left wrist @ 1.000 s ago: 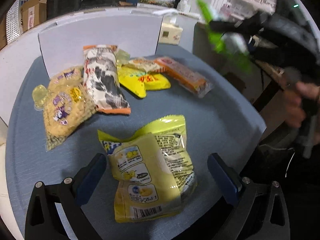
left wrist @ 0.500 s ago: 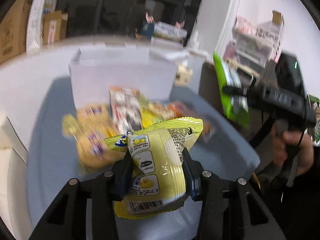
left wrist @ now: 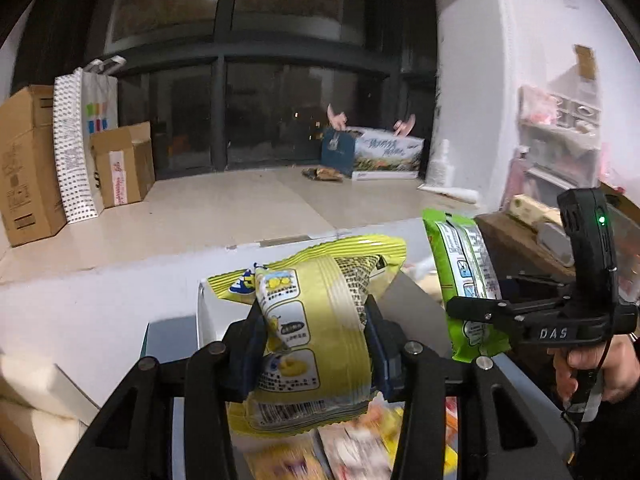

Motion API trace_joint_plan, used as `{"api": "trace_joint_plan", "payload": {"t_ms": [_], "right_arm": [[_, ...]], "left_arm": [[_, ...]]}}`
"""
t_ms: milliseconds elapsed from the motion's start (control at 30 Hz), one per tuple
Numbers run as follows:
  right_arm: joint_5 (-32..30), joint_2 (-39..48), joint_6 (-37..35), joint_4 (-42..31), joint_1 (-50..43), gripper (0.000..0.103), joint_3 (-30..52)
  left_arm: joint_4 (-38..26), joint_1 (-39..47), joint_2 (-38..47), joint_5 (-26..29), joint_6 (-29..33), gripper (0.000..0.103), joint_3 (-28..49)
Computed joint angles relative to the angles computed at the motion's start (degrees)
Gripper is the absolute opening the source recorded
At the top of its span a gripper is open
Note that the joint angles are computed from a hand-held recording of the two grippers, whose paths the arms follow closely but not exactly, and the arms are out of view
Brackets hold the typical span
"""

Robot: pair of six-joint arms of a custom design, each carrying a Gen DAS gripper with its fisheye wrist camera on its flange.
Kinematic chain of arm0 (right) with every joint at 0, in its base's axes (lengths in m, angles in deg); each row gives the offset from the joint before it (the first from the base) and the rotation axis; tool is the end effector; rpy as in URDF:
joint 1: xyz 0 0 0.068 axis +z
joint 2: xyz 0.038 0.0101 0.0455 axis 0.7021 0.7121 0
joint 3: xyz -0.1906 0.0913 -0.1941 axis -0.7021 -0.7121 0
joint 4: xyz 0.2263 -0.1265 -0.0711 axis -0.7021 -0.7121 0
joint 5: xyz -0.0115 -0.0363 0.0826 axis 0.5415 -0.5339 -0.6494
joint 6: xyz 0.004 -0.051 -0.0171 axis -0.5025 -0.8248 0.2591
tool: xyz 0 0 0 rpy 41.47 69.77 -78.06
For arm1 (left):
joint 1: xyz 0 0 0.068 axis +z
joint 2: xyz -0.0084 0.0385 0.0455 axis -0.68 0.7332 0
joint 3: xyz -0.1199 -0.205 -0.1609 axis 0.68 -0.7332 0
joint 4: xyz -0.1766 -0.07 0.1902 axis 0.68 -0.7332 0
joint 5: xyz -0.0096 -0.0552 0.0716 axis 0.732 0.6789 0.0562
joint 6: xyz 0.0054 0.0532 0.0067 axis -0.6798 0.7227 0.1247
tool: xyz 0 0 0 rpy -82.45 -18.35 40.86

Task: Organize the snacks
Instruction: 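Drop the yellow chip bag and green wafer pack into the white box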

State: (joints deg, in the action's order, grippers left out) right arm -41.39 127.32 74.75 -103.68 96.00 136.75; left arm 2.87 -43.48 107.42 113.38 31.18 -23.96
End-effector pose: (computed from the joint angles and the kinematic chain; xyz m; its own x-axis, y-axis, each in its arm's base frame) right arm 0.2129 0.2392 0.2868 -0.6414 0.1137 -0.7587 -0.0721 0.9756 0.2072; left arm 0.2796 -0.0212 0.3253 -0.4390 0.2412 -0.8655 0.5667 0.8218 -0.0584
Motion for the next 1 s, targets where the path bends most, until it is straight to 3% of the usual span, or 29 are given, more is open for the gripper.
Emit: {"api": "trace_joint_plan", "payload": {"t_ms": [200, 233, 267, 300, 333, 733, 900, 1000], "right_arm": [[-7.6, 10.2, -11.6, -4.1, -9.6, 0.072, 11.6], [-7.3, 11.4, -12.6, -4.7, -10.0, 0.077, 12.8], [-7.6, 12.7, -13.1, -5.5, -10.4, 0.086, 14.0], [-7.5, 14.1, -12.5, -7.4, -10.7, 0.103, 15.4], [-6.8, 14.5, -12.0, -8.2, -10.5, 0.103, 15.8], [-2.2, 5.1, -6.9, -2.9, -7.4, 0.103, 7.1], [2.5, -4.1, -4.4, 0.5, -0.5, 0.103, 0.4], [9.9, -10.1, -0.4, 1.8, 7.0, 0.103, -4.8]], "left_arm": [[1.9, -4.8, 12.4, -6.6, -2.3, 0.054, 7.8], [1.8, -5.1, 13.5, -7.4, -2.5, 0.062, 8.0], [1.5, -5.3, 14.3, -8.7, -2.5, 0.087, 8.3], [2.0, -5.4, 14.7, -9.6, -2.8, 0.100, 7.8], [3.2, -5.4, 13.7, -9.4, -2.9, 0.103, 6.0], [1.3, -2.0, 6.3, -6.3, -0.9, 0.103, 2.2], [-1.7, 2.2, -3.7, 0.8, 1.1, 0.103, -3.6], [-4.9, 6.8, -11.3, 6.5, 3.9, 0.103, -8.6]]}}
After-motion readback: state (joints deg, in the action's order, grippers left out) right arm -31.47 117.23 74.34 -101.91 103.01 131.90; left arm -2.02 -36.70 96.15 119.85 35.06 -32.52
